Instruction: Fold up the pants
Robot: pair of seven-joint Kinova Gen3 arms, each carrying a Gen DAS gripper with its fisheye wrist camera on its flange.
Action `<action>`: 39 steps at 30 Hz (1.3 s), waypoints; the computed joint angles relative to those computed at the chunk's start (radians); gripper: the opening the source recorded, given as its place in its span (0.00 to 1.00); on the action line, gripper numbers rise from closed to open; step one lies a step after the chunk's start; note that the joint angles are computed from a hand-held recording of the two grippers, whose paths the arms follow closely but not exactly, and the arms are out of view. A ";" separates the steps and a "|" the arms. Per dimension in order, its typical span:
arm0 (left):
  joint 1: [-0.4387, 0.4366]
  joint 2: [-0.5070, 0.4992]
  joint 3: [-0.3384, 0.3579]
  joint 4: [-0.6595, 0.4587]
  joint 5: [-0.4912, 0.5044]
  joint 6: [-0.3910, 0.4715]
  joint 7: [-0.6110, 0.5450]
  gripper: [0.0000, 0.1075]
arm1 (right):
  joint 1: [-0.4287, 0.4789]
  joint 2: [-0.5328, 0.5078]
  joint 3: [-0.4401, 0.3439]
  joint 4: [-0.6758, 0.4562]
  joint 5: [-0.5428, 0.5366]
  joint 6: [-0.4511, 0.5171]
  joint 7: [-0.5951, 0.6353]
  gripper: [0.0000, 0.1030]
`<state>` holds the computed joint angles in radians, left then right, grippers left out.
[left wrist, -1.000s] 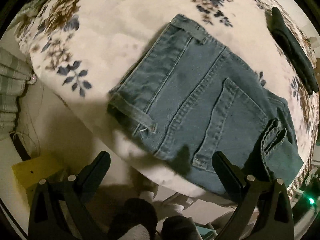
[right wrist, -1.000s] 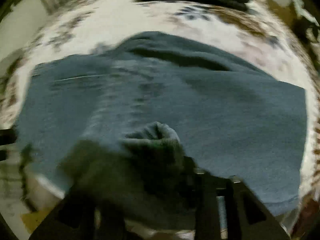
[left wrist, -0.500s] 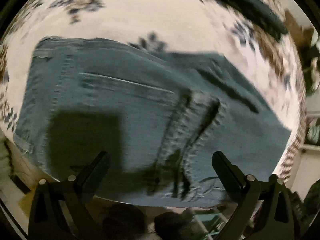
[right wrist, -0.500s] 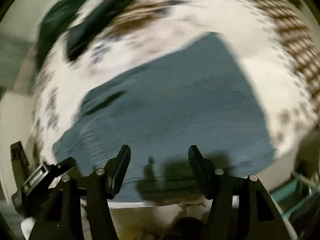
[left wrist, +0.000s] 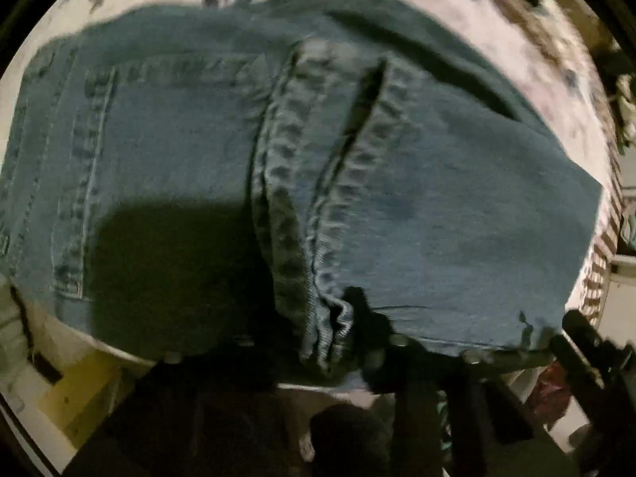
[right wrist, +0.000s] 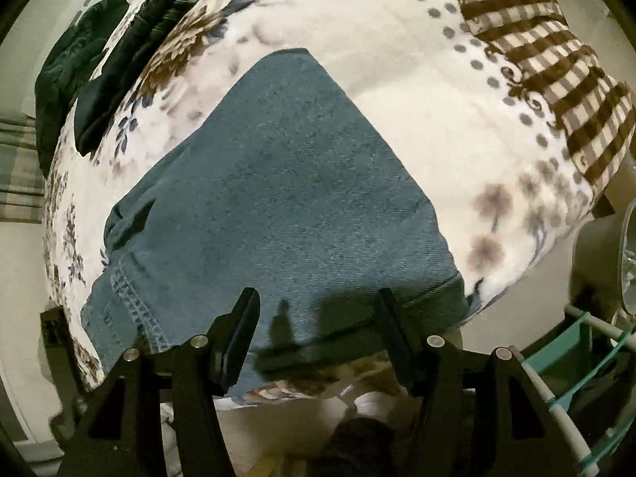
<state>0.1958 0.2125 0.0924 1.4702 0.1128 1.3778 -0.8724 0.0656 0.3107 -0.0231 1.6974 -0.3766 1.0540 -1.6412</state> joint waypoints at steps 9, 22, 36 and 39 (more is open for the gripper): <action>-0.033 -0.160 -0.007 0.049 0.030 -0.053 0.022 0.18 | -0.012 0.021 -0.019 -0.086 -0.006 0.072 0.052 0.61; -0.180 -0.266 -0.075 0.271 0.256 -0.158 0.000 0.34 | -0.101 0.322 -0.130 -0.392 -0.210 0.278 0.025 0.61; -0.219 -0.352 -0.095 0.303 0.090 -0.119 0.064 0.35 | -0.356 0.323 -0.111 -0.442 0.060 0.197 -0.081 0.21; -0.233 -0.369 -0.096 0.309 0.087 -0.122 0.075 0.35 | -0.380 0.290 -0.115 -0.440 0.085 0.187 -0.105 0.21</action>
